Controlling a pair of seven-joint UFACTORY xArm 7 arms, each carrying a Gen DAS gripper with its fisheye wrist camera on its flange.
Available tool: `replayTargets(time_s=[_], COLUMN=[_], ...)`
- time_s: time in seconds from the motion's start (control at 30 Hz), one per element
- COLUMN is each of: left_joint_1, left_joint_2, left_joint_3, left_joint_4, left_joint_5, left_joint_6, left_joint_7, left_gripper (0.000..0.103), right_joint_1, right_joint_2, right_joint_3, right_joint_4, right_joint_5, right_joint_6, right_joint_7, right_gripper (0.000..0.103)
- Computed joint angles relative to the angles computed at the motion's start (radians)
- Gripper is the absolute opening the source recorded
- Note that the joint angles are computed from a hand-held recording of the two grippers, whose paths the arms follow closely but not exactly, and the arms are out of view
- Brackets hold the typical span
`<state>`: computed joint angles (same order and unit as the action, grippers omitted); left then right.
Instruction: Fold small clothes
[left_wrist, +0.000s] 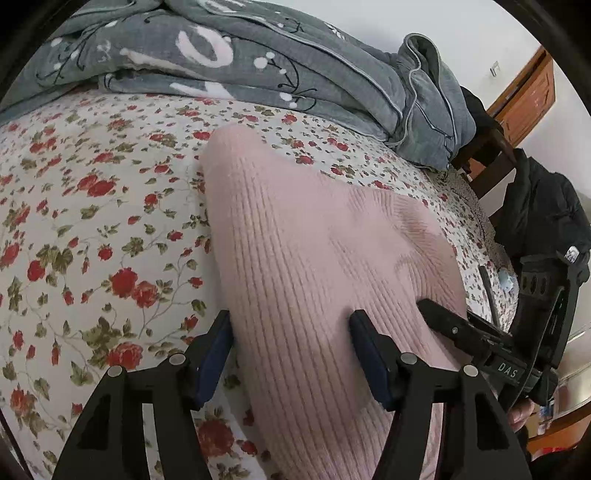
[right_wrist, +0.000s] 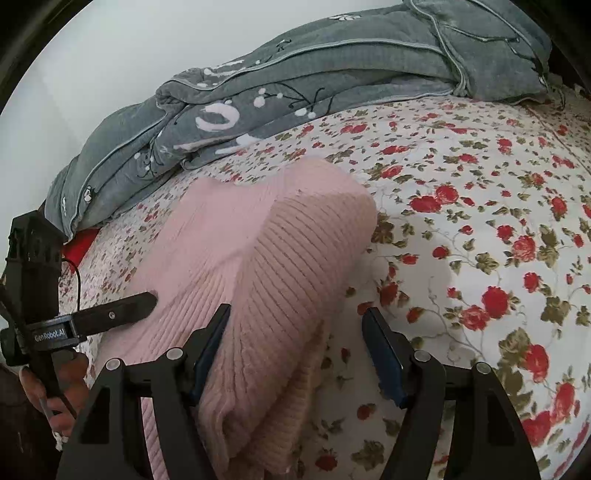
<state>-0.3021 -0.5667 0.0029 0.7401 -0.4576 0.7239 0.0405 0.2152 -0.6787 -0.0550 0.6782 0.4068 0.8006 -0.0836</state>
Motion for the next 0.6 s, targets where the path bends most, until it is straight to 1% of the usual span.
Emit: replayTargets(time_s=[0.13,0.17,0.2,0.27,0.3,0.37,0.43,0.53,0.6], left_joint_1=[0.003,0.002,0.001,-0.003,-0.004,-0.010,-0.019,-0.036,-0.019], left_joint_2=[-0.007,-0.009,-0.011,-0.019,-0.023,-0.030,-0.037,-0.051,-0.054], left_joint_3=[-0.011,-0.012,-0.011,-0.009,-0.007,0.000,0.013,0.051,0.049], left_joint_4=[-0.005,-0.006,-0.008,-0.014,-0.016,-0.018,-0.018,-0.012,0.000], left_joint_5=[0.020,0.022,0.024,0.023,0.022,0.015,0.001,-0.046,-0.038], left_joint_6=[-0.016,-0.021,-0.025,-0.037,-0.043,-0.053,-0.056,-0.057,-0.054], left_joint_7=[-0.003,-0.003,-0.003,-0.002,-0.001,0.001,0.010,0.034,0.029], left_gripper=[0.056,0.053,0.051,0.044,0.042,0.037,0.035,0.034,0.034], right_joint_1=[0.008,0.011,0.024,0.039,0.039,0.030,0.024,0.028,0.037], right_joint_2=[0.016,0.017,0.021,0.026,0.026,0.015,0.011,0.003,0.008], right_joint_3=[0.003,0.000,-0.014,-0.033,-0.031,-0.006,0.014,0.023,0.023], right_joint_4=[0.007,0.007,0.009,0.014,0.016,0.016,0.021,0.034,0.050], right_joint_5=[0.007,0.013,0.034,0.073,0.079,0.061,0.044,0.039,0.039], right_joint_6=[-0.010,-0.009,-0.004,0.006,0.008,-0.004,-0.016,-0.033,-0.045], right_joint_7=[0.002,0.001,-0.009,-0.022,-0.025,-0.027,-0.012,0.008,0.015], right_gripper=[0.068,0.065,0.057,0.049,0.043,0.038,0.034,0.030,0.029])
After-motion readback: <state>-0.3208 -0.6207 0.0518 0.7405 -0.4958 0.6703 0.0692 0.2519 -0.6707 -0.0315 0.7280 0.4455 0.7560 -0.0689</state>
